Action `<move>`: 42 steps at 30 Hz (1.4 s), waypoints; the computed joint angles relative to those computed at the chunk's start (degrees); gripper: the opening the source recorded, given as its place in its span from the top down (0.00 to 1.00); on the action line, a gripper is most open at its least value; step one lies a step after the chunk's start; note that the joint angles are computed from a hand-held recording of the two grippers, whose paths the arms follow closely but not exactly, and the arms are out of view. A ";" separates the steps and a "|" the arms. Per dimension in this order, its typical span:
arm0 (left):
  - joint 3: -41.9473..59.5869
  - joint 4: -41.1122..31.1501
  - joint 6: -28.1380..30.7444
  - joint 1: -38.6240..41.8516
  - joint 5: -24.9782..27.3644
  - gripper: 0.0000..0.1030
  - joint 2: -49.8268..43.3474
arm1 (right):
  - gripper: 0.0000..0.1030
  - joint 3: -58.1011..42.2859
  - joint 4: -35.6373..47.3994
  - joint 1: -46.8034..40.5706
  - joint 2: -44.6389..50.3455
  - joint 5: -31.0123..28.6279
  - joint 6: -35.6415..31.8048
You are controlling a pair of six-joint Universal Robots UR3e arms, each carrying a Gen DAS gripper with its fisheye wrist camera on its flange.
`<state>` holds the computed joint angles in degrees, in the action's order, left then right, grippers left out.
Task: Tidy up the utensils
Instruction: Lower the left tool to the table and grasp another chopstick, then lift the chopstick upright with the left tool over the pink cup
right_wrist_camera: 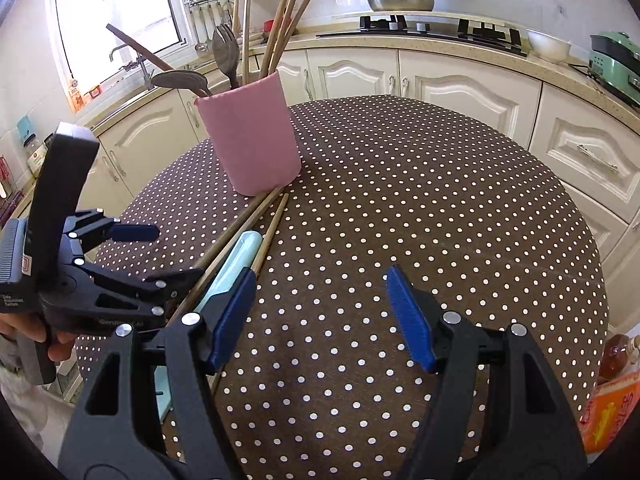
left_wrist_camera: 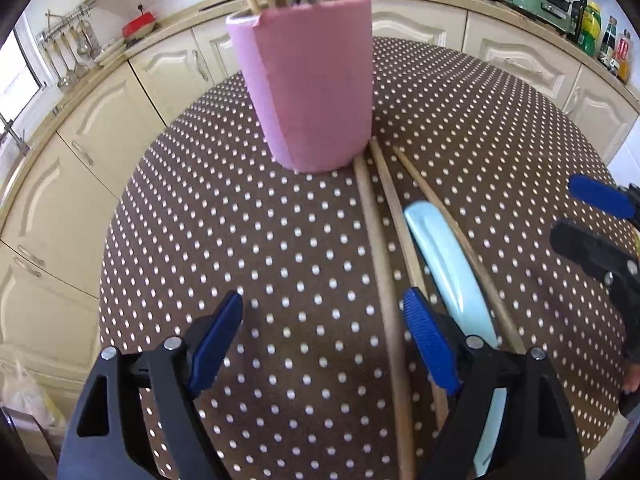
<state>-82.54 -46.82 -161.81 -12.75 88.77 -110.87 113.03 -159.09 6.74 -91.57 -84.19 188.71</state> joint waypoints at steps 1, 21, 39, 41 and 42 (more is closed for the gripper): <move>1.18 -0.32 -0.81 -0.54 0.47 0.22 -0.81 | 0.35 -0.26 0.55 -0.07 0.03 0.18 0.01; -14.32 2.60 -10.38 8.81 -14.24 0.94 10.63 | 0.35 -22.26 24.72 6.05 12.47 -0.48 -3.88; 6.08 -9.01 -9.92 7.98 -10.26 0.94 -1.76 | 0.87 -68.40 63.60 9.40 35.16 -4.80 -11.37; 7.29 -8.82 -10.02 8.69 -11.98 0.94 -2.69 | 0.92 -68.71 63.99 7.36 35.09 -1.77 -11.00; 7.07 -8.43 -10.05 9.23 -12.98 0.94 -2.74 | 0.93 -69.64 63.74 6.10 35.65 -0.55 -11.33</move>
